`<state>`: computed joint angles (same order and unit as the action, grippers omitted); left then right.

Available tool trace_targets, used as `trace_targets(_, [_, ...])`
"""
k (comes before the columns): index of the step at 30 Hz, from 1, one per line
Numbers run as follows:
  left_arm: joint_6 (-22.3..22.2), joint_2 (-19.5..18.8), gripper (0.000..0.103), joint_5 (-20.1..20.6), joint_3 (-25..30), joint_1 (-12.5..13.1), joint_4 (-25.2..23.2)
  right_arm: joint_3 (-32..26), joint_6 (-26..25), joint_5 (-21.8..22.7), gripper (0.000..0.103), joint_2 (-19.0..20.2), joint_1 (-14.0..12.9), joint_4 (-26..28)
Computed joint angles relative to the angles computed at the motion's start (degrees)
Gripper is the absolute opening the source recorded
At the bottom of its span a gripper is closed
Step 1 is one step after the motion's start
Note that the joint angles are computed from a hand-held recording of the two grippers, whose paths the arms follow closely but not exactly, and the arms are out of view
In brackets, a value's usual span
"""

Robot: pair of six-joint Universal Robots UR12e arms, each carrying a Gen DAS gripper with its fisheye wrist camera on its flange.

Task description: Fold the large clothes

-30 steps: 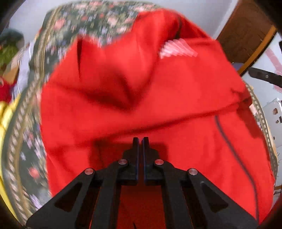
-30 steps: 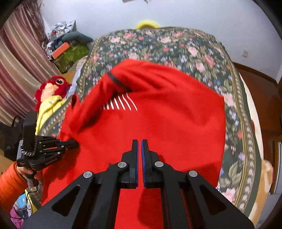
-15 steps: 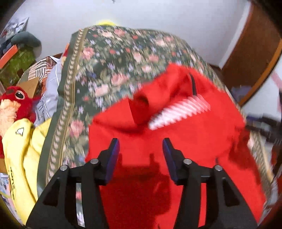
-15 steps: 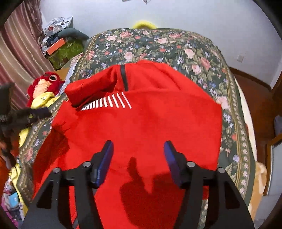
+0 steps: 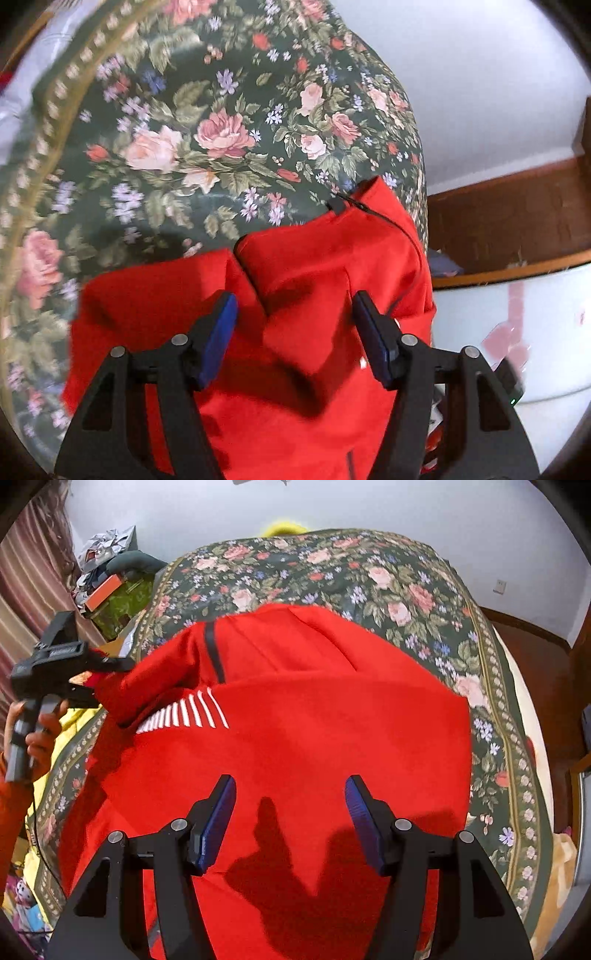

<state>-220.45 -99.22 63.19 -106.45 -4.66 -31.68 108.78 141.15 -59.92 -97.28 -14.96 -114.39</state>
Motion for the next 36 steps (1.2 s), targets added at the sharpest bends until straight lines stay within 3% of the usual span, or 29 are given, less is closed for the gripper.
trace_targets(4, [-2.50, -2.84, 0.063, -1.05, 1.53, -0.31, 3.43, -0.17, 0.22, -0.61, 0.058, 0.78, -0.38, 0.87])
trace_targets(6, [-1.35, -3.92, 0.058, 1.92, 3.44, -1.45, 2.34, -0.20, 0.52, -0.16, 0.058, 0.88, -0.87, 1.33])
trace_targets(8, [1.17, -4.46, 0.039, 5.90, 5.21, -2.77, 0.35, -0.23, 0.88, 0.28, 0.058, 0.73, -1.40, 1.57])
trace_targets(10, [4.70, -4.46, 0.012, 10.69, 6.78, -4.25, -2.09, -0.32, 1.16, 0.64, 0.058, 0.53, -1.86, 1.83])
trace_targets(12, [9.00, -4.04, 0.008, 17.09, 7.98, -6.48, -2.61, -0.53, 1.80, 0.78, 0.058, 0.36, -2.24, 1.95])
trace_targets(16, [20.01, -2.68, 0.007, 26.60, 9.09, -11.02, -0.43, -0.93, 2.58, 2.11, 0.058, -0.61, -3.63, 2.97])
trace_targets(27, [38.78, 2.25, 0.007, 37.22, 4.60, -21.40, -2.01, -1.70, 1.17, 2.06, 0.058, -4.47, -5.27, 7.01])
trace_targets(30, [40.12, 2.84, 0.007, 39.10, 2.12, -23.72, -3.36, -1.66, 0.21, 2.06, 0.058, -5.53, -5.31, 8.26])
trace_targets(36, [36.54, 3.12, 0.009, 42.29, -1.74, -25.89, -4.85, -1.08, -1.89, 1.00, 0.058, -7.62, -4.68, 10.06])
